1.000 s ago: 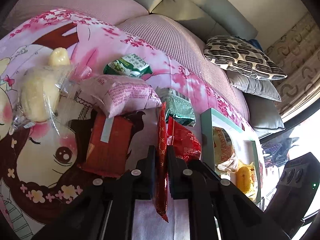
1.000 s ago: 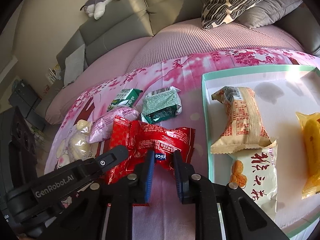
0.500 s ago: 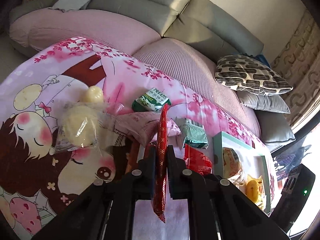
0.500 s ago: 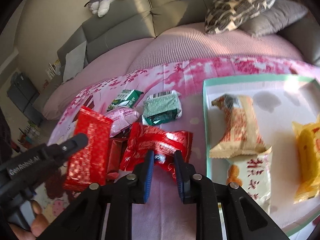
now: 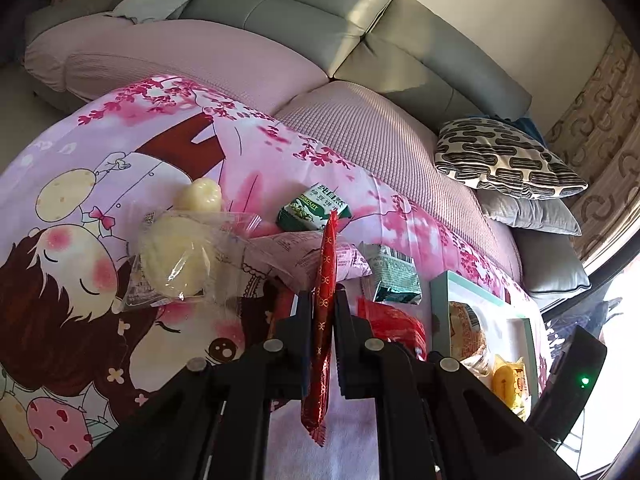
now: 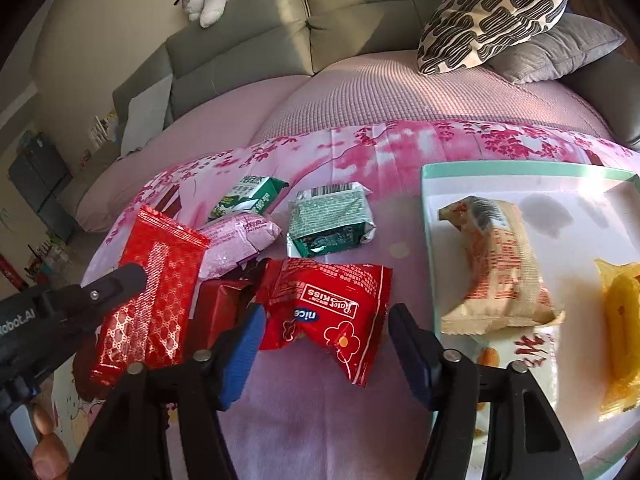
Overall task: Organize snacks
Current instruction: 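Close both grippers firmly on the red bags while holding them at the pile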
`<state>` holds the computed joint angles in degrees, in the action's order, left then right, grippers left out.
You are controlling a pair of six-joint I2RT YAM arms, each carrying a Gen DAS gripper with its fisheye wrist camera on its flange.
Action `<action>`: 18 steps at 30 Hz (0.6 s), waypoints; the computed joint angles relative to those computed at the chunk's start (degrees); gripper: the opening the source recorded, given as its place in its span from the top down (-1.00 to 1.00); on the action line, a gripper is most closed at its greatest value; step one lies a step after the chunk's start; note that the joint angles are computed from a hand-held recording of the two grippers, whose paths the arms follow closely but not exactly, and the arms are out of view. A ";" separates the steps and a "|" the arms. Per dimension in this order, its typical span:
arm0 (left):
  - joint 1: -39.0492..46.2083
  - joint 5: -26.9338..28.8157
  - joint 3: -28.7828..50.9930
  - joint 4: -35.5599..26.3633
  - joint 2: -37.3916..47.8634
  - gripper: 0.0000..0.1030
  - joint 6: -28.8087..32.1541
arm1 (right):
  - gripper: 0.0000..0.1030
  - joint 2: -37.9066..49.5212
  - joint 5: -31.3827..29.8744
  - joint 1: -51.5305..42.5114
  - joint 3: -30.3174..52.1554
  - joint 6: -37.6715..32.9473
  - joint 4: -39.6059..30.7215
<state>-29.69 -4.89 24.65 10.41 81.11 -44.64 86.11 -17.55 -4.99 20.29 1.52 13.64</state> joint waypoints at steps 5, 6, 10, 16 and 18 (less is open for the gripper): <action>0.35 0.79 -0.10 0.48 0.52 0.81 -0.05 | -0.40 1.99 2.30 2.22 -0.02 1.90 3.07; 0.45 0.86 -0.03 0.48 0.67 0.81 -0.08 | -0.40 2.36 1.97 2.22 0.14 2.16 3.16; 0.83 1.19 -0.20 0.59 0.88 0.81 -0.11 | -0.40 2.80 1.61 2.21 -0.25 3.37 4.73; 0.74 1.16 0.13 0.16 1.27 0.81 0.05 | -0.24 2.97 1.28 1.55 -0.34 3.45 5.18; 0.61 1.09 0.32 0.06 1.53 0.81 0.08 | -0.18 2.74 0.64 0.85 -0.34 3.32 4.76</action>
<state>-29.07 -3.80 24.97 10.47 82.64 -44.56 88.86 -16.91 -4.13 19.95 4.85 18.40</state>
